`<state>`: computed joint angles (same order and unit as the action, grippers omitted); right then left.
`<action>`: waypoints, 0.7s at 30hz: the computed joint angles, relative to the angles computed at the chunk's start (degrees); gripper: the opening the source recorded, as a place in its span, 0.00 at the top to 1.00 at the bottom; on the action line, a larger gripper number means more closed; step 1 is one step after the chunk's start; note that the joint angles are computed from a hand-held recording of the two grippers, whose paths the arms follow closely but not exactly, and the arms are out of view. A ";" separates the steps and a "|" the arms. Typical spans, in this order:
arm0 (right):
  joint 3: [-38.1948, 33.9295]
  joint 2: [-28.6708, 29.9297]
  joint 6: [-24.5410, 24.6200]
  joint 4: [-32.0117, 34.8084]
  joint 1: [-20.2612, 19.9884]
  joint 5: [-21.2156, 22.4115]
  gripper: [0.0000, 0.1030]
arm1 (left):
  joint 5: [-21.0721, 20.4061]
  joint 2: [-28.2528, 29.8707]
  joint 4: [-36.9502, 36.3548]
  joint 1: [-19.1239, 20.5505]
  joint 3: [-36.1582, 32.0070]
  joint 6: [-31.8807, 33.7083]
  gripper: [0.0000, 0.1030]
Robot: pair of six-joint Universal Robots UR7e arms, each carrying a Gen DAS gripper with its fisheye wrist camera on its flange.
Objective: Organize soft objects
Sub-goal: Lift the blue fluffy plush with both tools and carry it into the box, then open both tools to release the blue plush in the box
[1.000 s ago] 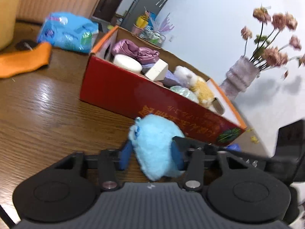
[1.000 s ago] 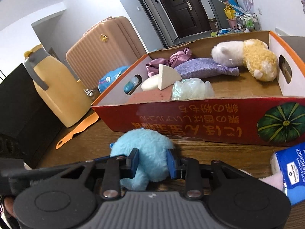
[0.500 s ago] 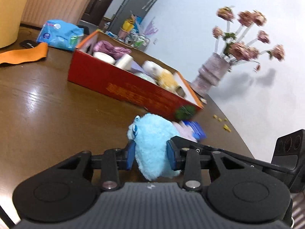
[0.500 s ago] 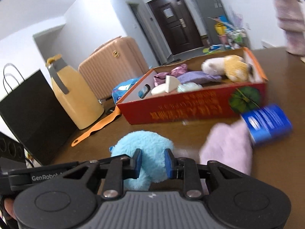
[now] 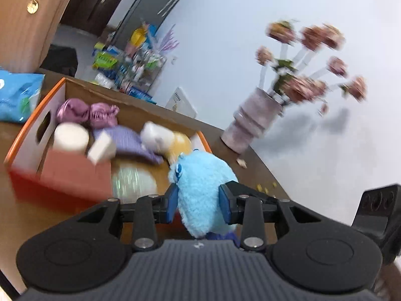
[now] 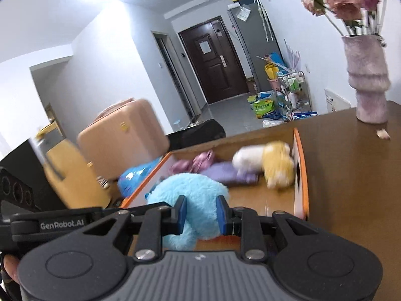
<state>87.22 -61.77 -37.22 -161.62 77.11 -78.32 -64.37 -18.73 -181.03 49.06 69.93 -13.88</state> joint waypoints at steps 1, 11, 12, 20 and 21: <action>-3.94 2.69 0.90 1.37 0.88 -1.62 0.76 | -0.02 1.32 3.00 0.93 -4.00 0.84 0.66; -36.76 25.02 5.84 23.20 4.83 -15.81 0.80 | 3.34 12.76 34.55 7.92 -34.29 2.11 0.67; -38.99 26.45 5.84 25.07 5.02 -16.76 0.81 | 3.56 12.99 35.62 8.34 -34.97 1.80 0.67; -43.48 29.34 5.52 30.66 6.18 -20.94 0.79 | 3.44 13.40 39.28 9.57 -37.19 2.05 0.67; -44.08 29.62 5.50 31.13 6.17 -21.06 0.77 | 3.28 13.15 39.30 9.58 -36.88 1.88 0.66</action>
